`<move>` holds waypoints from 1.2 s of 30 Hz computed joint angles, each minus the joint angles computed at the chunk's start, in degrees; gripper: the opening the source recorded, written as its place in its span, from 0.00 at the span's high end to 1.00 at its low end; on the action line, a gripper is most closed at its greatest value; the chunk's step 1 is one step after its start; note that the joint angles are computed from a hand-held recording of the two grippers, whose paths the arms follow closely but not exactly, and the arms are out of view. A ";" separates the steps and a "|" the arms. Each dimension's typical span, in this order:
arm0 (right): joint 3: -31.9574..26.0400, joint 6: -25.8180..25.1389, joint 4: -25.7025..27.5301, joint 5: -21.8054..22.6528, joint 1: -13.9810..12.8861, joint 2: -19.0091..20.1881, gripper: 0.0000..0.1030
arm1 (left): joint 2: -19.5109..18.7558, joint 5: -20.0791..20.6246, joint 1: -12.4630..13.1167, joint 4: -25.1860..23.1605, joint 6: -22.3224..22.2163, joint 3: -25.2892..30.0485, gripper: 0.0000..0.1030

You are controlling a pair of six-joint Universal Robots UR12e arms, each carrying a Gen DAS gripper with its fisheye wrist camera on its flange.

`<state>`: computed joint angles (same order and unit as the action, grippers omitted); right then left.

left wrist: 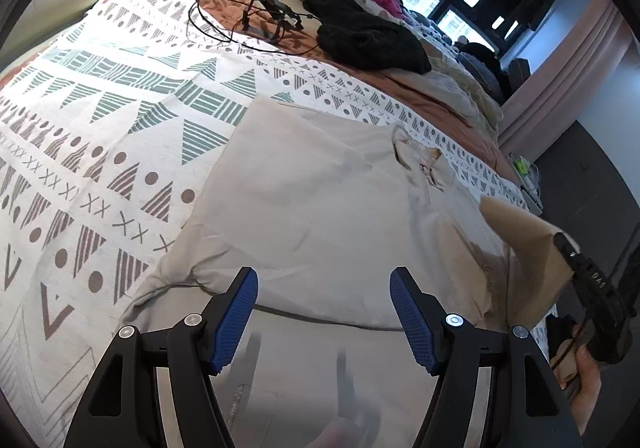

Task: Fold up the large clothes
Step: 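Lay the held sleeve across the sweatshirt body with the right tool and release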

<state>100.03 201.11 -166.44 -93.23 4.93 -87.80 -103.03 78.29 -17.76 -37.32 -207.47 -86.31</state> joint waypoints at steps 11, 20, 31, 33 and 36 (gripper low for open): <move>-4.38 -2.98 24.36 5.20 2.28 4.76 0.42 | 0.19 -0.94 0.59 0.74 -0.43 -0.25 0.32; 2.28 2.38 20.38 6.44 -1.39 -2.69 0.29 | -1.30 -0.77 -1.77 0.93 0.12 1.81 0.32; 11.22 13.18 20.99 10.53 -10.37 -11.32 0.29 | -5.59 2.80 -7.75 -1.63 5.16 7.48 0.32; 13.03 15.48 20.83 13.28 -12.92 -12.57 0.29 | -6.31 3.49 -8.74 -2.06 5.93 8.33 0.32; 15.21 18.06 19.43 16.98 -16.53 -13.65 0.29 | -7.28 5.50 -10.34 -2.63 7.19 9.45 0.32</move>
